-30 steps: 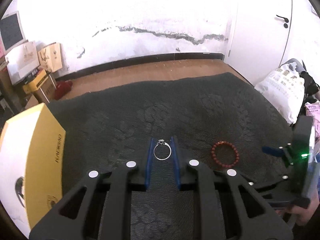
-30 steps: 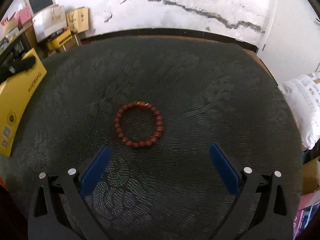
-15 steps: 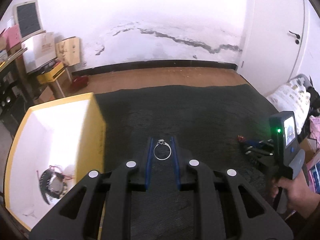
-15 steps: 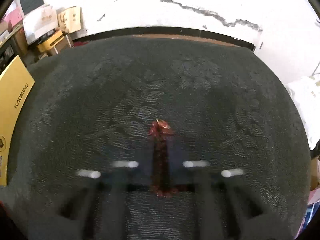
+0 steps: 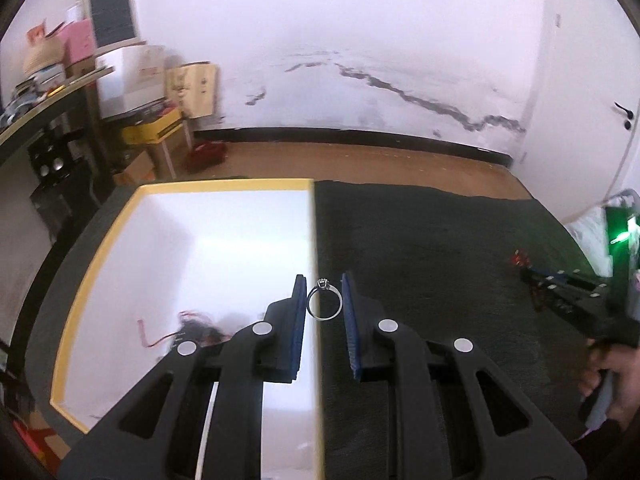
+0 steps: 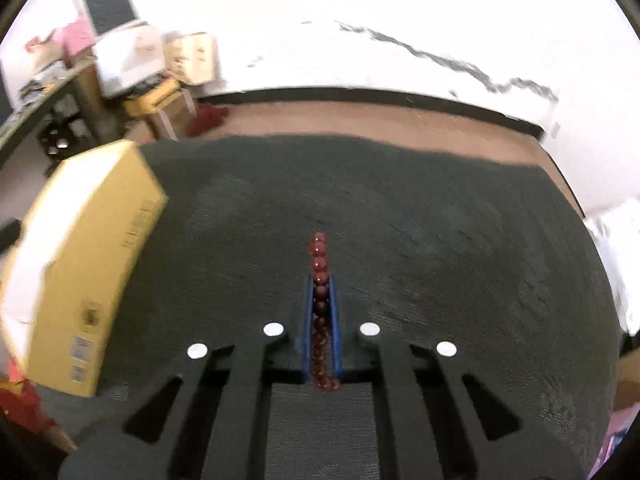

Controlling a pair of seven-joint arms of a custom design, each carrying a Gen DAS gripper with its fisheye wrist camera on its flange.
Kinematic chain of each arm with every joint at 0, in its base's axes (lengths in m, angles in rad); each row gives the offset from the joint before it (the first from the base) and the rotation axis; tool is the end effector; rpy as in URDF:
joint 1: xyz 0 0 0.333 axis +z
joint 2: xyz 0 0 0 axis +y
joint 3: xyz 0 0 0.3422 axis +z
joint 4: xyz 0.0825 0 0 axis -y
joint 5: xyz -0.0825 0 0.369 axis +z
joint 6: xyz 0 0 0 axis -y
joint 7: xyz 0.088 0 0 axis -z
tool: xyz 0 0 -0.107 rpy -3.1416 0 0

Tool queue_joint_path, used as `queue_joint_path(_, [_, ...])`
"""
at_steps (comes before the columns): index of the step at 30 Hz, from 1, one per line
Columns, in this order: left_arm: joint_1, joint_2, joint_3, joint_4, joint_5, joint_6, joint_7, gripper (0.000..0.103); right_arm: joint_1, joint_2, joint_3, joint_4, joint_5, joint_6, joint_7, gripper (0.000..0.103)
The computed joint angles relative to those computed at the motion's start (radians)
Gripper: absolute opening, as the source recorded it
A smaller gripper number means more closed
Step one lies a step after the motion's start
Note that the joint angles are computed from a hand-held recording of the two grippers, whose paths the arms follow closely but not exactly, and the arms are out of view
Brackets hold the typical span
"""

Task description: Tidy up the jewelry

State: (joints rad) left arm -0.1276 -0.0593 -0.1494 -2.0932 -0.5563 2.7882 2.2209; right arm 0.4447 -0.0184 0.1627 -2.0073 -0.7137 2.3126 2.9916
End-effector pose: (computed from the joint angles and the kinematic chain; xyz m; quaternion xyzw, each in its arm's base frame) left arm 0.5481 -0.1328 0.5644 -0.4758 0.7847 -0.3479 0.1920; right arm 0.4720 0.3133 0.5330 -0.5198 0.7880 -0.2518 0.2132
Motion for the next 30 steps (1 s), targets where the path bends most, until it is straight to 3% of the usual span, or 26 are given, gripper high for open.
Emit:
queue_joint_path(5, [0.036,-0.004,0.03,0.001,0.0,-0.004,0.004,0.018,0.054,0.115,0.016,0.216,-0.027,-0.028,-0.079,0.008])
queue_joint_path(12, [0.097,0.002,0.067,0.007,-0.012,-0.016,0.01,0.018,0.162,0.316,-0.015,0.54,-0.001,-0.052,-0.216,0.008])
queue_joint_path(22, [0.172,0.039,0.087,0.025,0.008,-0.018,-0.004,0.018,0.286,0.642,-0.067,1.017,0.133,-0.081,-0.458,0.008])
queue_joint_path(27, [0.193,0.056,0.088,0.025,0.03,-0.02,-0.008,0.018,0.326,0.729,-0.108,1.138,0.201,-0.086,-0.521,0.008])
queue_joint_path(30, [0.198,0.065,0.083,0.031,0.044,-0.022,-0.022,0.018,0.339,0.736,-0.14,1.136,0.235,-0.074,-0.529,0.008])
